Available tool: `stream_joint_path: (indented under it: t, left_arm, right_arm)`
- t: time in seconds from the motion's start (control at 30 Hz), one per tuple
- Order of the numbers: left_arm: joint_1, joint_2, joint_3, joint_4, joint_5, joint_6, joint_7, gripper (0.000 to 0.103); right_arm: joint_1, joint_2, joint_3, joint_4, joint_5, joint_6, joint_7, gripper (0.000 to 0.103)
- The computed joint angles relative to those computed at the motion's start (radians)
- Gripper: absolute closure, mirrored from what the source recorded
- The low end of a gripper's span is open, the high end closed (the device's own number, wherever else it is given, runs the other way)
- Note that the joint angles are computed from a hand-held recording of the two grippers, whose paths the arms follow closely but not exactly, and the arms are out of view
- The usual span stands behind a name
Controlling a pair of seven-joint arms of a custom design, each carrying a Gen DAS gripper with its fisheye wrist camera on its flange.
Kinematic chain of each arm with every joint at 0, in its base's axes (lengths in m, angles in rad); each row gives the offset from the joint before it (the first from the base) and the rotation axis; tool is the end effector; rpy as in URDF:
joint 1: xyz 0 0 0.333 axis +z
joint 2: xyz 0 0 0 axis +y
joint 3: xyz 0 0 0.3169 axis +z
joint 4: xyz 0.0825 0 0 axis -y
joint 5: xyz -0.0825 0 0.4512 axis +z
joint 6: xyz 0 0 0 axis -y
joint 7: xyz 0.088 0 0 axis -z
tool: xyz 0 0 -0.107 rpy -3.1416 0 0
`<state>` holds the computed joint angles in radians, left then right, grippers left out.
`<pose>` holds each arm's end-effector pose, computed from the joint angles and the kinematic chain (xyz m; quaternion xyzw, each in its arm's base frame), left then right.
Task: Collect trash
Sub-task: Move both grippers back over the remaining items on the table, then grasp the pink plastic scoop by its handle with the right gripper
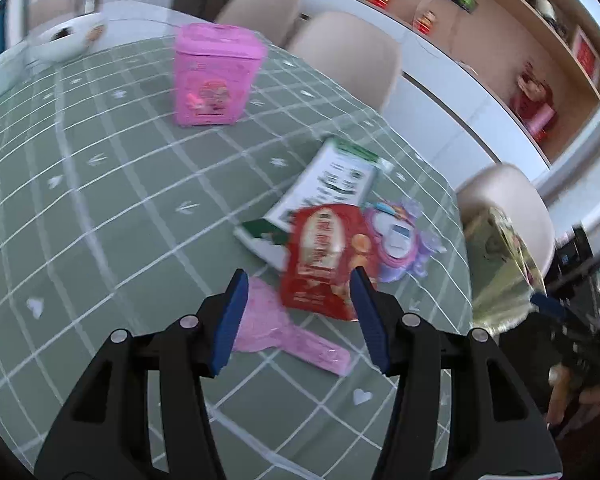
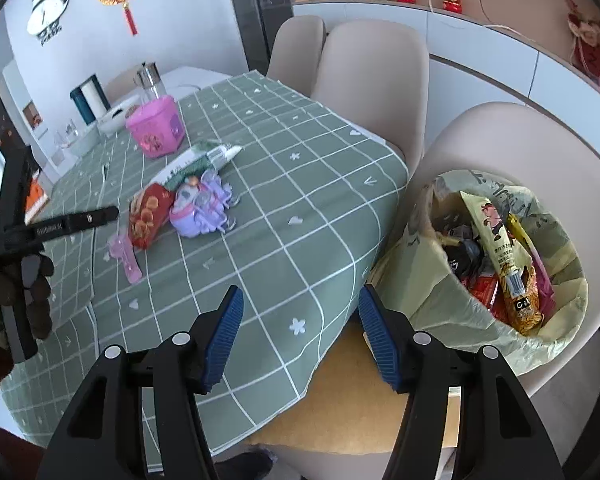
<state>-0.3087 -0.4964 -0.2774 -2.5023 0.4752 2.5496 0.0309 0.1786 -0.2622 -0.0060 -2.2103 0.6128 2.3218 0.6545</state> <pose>0.4103 -0.2835 0.4781 -0.8362 0.4299 -0.2962 0.1678 0.5594 0.1080 0.5065 -0.8711 0.3802 -0.0593 0.3052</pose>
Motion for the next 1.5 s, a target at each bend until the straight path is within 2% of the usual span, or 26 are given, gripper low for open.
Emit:
stream_joint_path:
  t: [0.13,0.27,0.3,0.37,0.4,0.47,0.6,0.7,0.87,0.97,1.03,1.1,1.2,1.33,1.47,1.5]
  left_arm:
    - [0.019,-0.097,-0.045,-0.058,0.014,-0.102,-0.140,0.053]
    - [0.002,-0.204,-0.056,-0.104,0.018,-0.231,-0.223,0.053]
    - [-0.006,-0.226,-0.052,-0.114,0.017,-0.251,-0.229,0.053]
    - [-0.026,-0.286,-0.052,-0.136,0.012,-0.306,-0.242,0.053]
    - [-0.034,-0.304,-0.051,-0.140,0.010,-0.327,-0.247,0.053]
    - [-0.057,-0.357,-0.056,-0.156,0.000,-0.381,-0.260,0.053]
    - [-0.111,-0.437,-0.058,-0.189,-0.029,-0.459,-0.276,0.053]
    - [-0.158,-0.505,-0.065,-0.223,-0.056,-0.508,-0.302,0.053]
    - [-0.224,-0.590,-0.073,-0.272,-0.094,-0.575,-0.354,0.053]
    - [-0.245,-0.601,-0.069,-0.284,-0.102,-0.588,-0.368,0.053]
    - [-0.255,-0.606,-0.066,-0.290,-0.102,-0.590,-0.372,0.053]
    - [-0.254,-0.596,-0.061,-0.289,-0.095,-0.575,-0.369,0.053]
    - [-0.243,-0.570,-0.041,-0.290,-0.076,-0.516,-0.343,0.053]
    - [-0.209,-0.479,-0.004,-0.271,-0.054,-0.376,-0.268,0.053]
    - [-0.164,-0.323,0.050,-0.219,-0.054,-0.187,-0.150,0.053]
    - [-0.152,-0.282,0.058,-0.198,-0.063,-0.164,-0.120,0.053]
  right_arm:
    - [0.023,-0.017,0.014,-0.029,-0.016,0.002,-0.054,0.046]
    - [0.066,-0.024,0.032,-0.043,0.014,-0.011,-0.116,0.046]
    - [0.081,-0.015,0.038,-0.033,0.024,-0.034,-0.127,0.046]
    - [0.114,0.024,0.040,0.014,0.056,-0.140,-0.166,0.046]
    - [0.124,0.034,0.047,0.022,0.064,-0.160,-0.184,0.046]
    - [0.148,0.041,0.072,0.017,0.061,-0.150,-0.231,0.046]
    - [0.201,0.058,0.111,-0.006,0.081,-0.077,-0.313,0.049]
    - [0.225,0.095,0.130,0.008,0.071,-0.030,-0.300,0.052]
    - [0.249,0.166,0.144,0.066,0.063,-0.019,-0.259,0.055]
    - [0.262,0.189,0.154,0.089,0.046,-0.012,-0.242,0.057]
    - [0.265,0.190,0.155,0.096,0.029,-0.033,-0.230,0.062]
    - [0.263,0.167,0.150,0.080,0.023,-0.049,-0.233,0.062]
    - [0.246,0.118,0.127,0.043,0.036,-0.084,-0.238,0.062]
    - [0.206,0.065,0.093,0.015,0.044,-0.128,-0.207,0.062]
    - [0.165,0.038,0.083,0.000,0.004,-0.090,-0.143,0.062]
    - [0.158,0.034,0.081,0.000,-0.002,-0.078,-0.130,0.062]
